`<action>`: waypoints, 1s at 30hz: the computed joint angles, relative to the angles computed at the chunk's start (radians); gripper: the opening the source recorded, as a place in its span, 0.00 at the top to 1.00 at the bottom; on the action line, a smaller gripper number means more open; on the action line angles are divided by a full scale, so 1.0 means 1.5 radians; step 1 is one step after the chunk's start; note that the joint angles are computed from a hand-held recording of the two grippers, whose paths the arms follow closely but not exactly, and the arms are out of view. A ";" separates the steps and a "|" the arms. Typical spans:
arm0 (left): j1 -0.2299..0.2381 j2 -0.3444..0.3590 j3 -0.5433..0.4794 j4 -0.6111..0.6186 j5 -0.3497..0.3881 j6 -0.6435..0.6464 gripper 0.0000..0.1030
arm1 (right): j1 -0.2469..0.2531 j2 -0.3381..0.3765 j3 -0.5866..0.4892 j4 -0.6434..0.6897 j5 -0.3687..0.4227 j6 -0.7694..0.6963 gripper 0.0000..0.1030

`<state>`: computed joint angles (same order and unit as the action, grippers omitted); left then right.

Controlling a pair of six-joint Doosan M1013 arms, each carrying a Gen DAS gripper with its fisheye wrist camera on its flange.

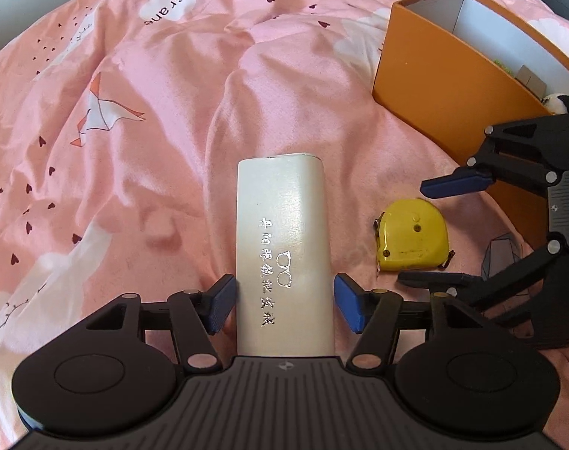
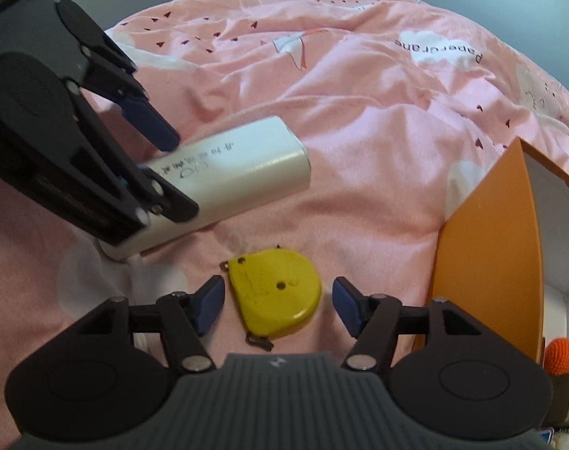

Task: Organize objects
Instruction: 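Grasp the white power bank with the left gripper while the right grasps the yellow tape measure, then lift and carry the power bank and tape measure over the orange box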

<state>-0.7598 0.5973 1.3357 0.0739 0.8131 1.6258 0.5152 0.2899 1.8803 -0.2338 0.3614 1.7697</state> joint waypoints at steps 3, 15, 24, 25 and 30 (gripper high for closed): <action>0.000 0.006 -0.006 0.002 0.004 0.000 0.32 | 0.001 0.003 -0.003 0.007 -0.001 -0.024 0.37; 0.000 0.025 -0.022 0.000 0.007 -0.017 0.33 | -0.008 0.011 -0.011 0.060 0.016 -0.045 0.46; -0.019 -0.005 0.008 0.061 -0.024 -0.050 0.34 | -0.011 -0.015 0.006 0.097 -0.008 -0.084 0.47; -0.022 -0.010 0.012 0.067 -0.029 -0.054 0.34 | -0.010 -0.021 0.009 0.092 -0.014 -0.080 0.47; -0.040 -0.034 0.026 0.115 -0.048 -0.070 0.34 | -0.021 -0.059 0.030 0.122 -0.049 -0.103 0.47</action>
